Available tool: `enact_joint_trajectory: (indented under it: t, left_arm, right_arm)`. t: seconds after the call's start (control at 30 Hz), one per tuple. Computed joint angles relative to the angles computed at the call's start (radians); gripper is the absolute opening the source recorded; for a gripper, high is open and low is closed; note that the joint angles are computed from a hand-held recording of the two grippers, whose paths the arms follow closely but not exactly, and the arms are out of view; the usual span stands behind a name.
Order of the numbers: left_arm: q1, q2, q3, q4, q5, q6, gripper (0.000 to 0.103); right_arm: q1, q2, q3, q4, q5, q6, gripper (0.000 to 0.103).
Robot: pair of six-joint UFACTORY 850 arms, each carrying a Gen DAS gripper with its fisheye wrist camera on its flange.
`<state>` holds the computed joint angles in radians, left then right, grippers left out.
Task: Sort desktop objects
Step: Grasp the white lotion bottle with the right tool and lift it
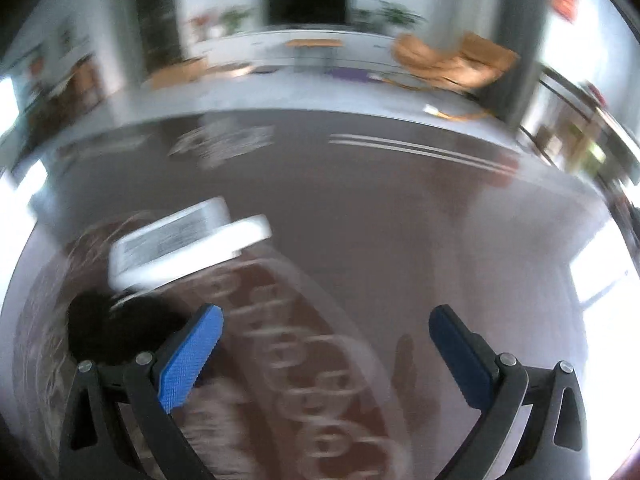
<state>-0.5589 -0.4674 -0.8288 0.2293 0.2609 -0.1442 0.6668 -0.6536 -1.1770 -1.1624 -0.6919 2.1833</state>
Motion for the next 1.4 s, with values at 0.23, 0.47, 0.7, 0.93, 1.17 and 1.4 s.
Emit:
enact_joint_trajectory:
  t: [0.23, 0.47, 0.7, 0.93, 1.17, 1.4]
  left_arm:
    - [0.000, 0.001, 0.000, 0.000, -0.001, 0.000, 0.103]
    - [-0.001, 0.001, -0.001, -0.006, -0.002, 0.003, 0.103]
    - [0.000, 0.001, -0.001, -0.001, 0.000, -0.001, 0.103]
    - [0.000, 0.003, 0.003, -0.002, 0.001, 0.000, 0.103]
    - [0.000, 0.003, 0.003, 0.000, 0.001, -0.003, 0.103]
    - [0.000, 0.002, 0.001, 0.000, 0.001, -0.003, 0.103]
  right_arm:
    - [0.090, -0.050, -0.071, -0.356, 0.147, 0.098, 0.099]
    - [-0.034, -0.043, -0.082, -0.207, 0.236, 0.398, 0.100]
    - [-0.077, -0.194, -0.351, 0.168, 0.124, -0.004, 0.103]
    - [-0.058, -0.255, -0.450, 0.208, -0.016, -0.263, 0.052]
    - [0.041, -0.141, -0.211, 0.010, 0.056, -0.084, 0.052]
    - [0.279, 0.003, 0.074, -0.114, 0.020, 0.199, 0.052]
